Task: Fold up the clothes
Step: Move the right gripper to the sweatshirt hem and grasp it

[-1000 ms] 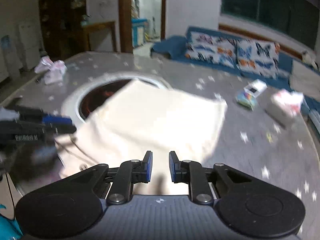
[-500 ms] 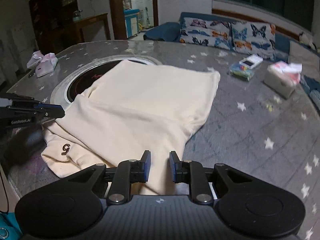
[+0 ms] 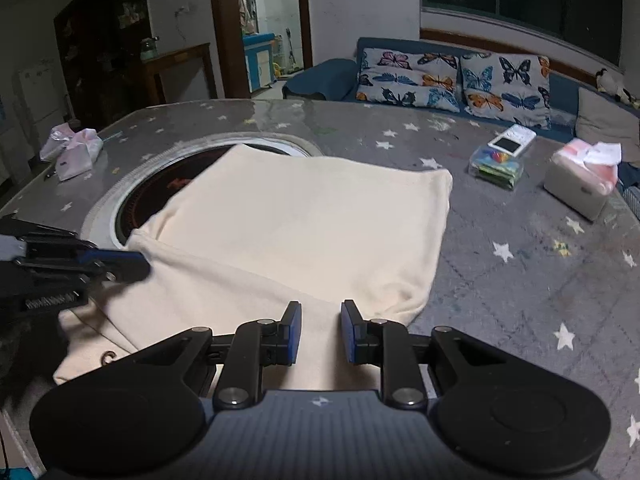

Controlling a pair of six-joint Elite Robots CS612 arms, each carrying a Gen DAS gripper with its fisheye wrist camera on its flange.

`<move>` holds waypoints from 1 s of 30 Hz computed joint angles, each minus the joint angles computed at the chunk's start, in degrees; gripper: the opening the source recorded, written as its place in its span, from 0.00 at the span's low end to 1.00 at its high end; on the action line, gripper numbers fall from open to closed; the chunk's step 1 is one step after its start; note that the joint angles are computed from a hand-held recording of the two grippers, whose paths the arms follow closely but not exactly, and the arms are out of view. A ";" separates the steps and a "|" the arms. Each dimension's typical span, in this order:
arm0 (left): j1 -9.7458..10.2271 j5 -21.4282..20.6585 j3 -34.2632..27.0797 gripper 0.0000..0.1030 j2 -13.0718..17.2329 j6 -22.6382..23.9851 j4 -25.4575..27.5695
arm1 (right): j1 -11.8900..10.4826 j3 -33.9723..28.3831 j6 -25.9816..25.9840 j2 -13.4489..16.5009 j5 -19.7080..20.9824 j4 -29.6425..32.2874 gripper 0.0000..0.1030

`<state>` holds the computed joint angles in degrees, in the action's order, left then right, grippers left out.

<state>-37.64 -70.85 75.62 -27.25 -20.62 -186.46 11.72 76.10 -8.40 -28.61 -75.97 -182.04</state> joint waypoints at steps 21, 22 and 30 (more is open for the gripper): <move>0.27 -1.99 1.53 0.25 -1.22 1.61 -0.97 | 0.30 1.97 -2.97 -1.35 1.09 -1.18 0.30; 0.17 -2.42 2.35 0.27 -1.58 2.55 -1.89 | 0.34 2.60 -3.51 -1.70 1.32 -1.18 0.30; -1.22 -4.22 9.81 0.39 -4.91 11.67 -5.95 | 0.89 6.76 -8.99 -3.56 0.61 -0.39 0.30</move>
<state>-38.85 -75.06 85.42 -32.16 -8.95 -192.41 12.60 82.87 -17.39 -32.17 -75.36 -182.43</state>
